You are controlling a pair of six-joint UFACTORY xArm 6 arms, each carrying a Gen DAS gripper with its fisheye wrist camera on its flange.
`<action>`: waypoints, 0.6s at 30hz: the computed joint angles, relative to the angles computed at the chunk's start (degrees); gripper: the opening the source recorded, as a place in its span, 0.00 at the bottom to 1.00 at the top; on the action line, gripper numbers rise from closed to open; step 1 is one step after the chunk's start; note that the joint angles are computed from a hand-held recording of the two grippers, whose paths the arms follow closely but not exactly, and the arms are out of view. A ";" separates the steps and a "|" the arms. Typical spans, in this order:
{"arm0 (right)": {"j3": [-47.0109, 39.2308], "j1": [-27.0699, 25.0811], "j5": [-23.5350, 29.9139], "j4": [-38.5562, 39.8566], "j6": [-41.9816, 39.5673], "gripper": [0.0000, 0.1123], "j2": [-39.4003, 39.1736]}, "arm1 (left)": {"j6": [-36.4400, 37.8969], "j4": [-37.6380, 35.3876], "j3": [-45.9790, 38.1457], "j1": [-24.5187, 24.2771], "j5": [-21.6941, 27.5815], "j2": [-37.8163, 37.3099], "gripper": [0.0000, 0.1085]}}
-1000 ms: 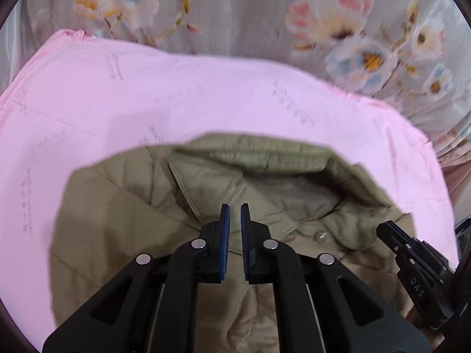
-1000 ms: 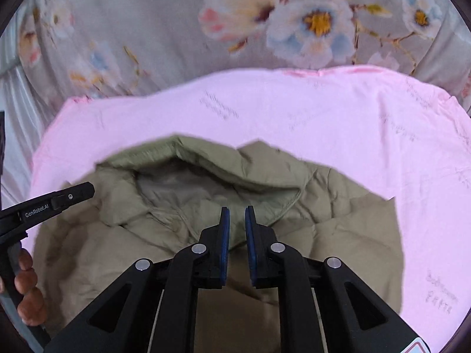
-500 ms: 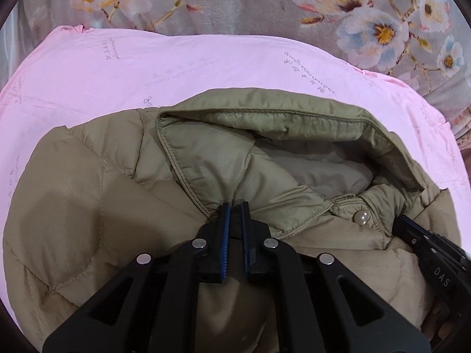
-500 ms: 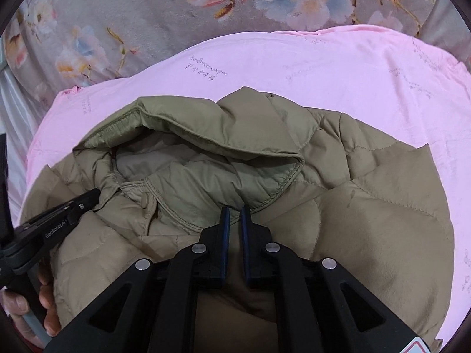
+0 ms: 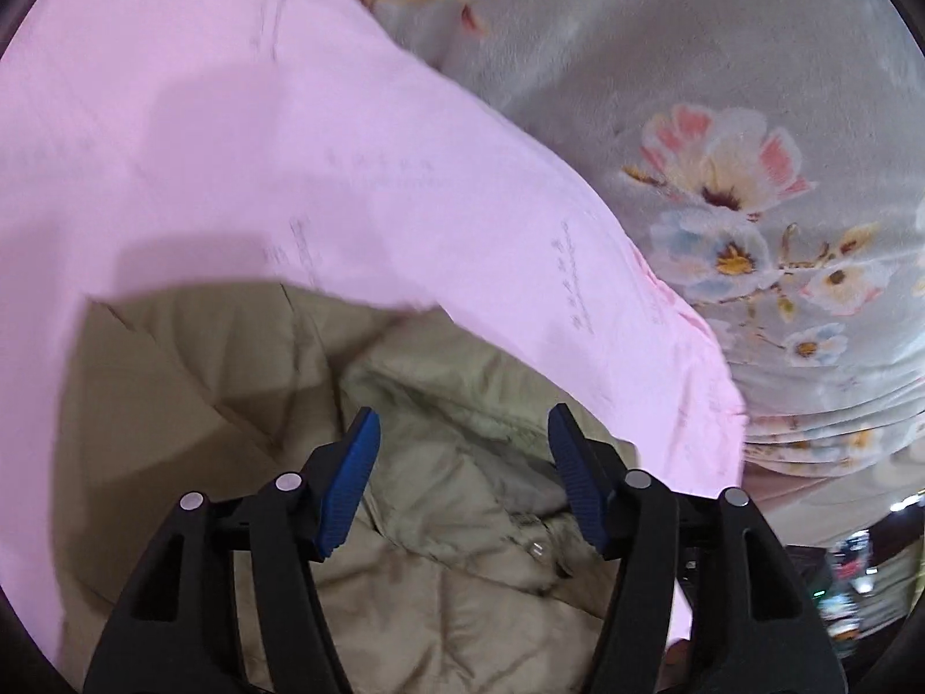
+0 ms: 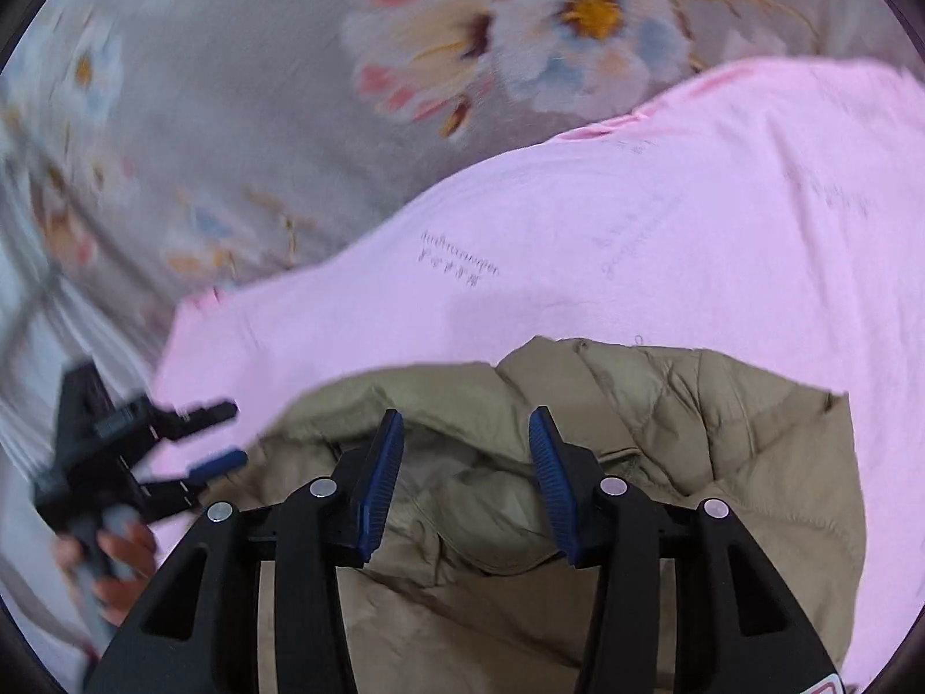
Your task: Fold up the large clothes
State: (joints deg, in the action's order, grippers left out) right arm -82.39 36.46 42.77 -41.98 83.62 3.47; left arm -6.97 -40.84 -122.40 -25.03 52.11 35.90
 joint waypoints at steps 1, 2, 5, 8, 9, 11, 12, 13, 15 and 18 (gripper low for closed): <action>-1.06 0.60 1.82 -0.36 -1.80 0.45 0.84 | 1.10 -2.23 0.88 0.13 -0.11 -0.34 0.54; -1.16 0.82 2.24 -0.49 -2.14 0.45 1.15 | 1.41 -3.47 1.53 0.15 -0.38 -0.59 0.54; 4.73 -2.36 -8.41 -0.66 7.48 0.45 -1.15 | -1.05 -6.31 -1.45 0.32 0.07 2.23 0.54; 6.21 -5.00 -13.65 -6.00 17.54 0.46 -1.57 | -6.75 -5.88 -10.52 0.40 2.71 9.02 0.54; 5.10 -5.21 -12.71 -5.74 16.78 0.45 -0.90 | -9.42 -3.71 -13.95 0.36 4.34 11.27 0.49; 2.27 -5.64 -11.29 -1.03 10.61 0.41 1.44 | -13.19 3.33 -22.44 -0.19 9.21 16.23 0.24; 0.73 -5.49 -9.85 2.69 5.58 0.39 2.87 | -12.20 5.46 -23.08 -0.46 10.86 16.51 0.18; -0.75 -5.12 -7.80 5.89 0.64 0.36 4.22 | -10.32 7.69 -21.33 -0.94 11.31 15.30 0.13; -4.31 -3.19 0.08 8.33 -7.89 0.31 6.77 | -5.97 11.37 -13.79 -2.08 8.76 10.77 0.10; -6.12 -1.00 6.08 5.86 -11.04 0.28 7.92 | -0.86 16.46 -3.64 -3.95 2.83 5.12 0.10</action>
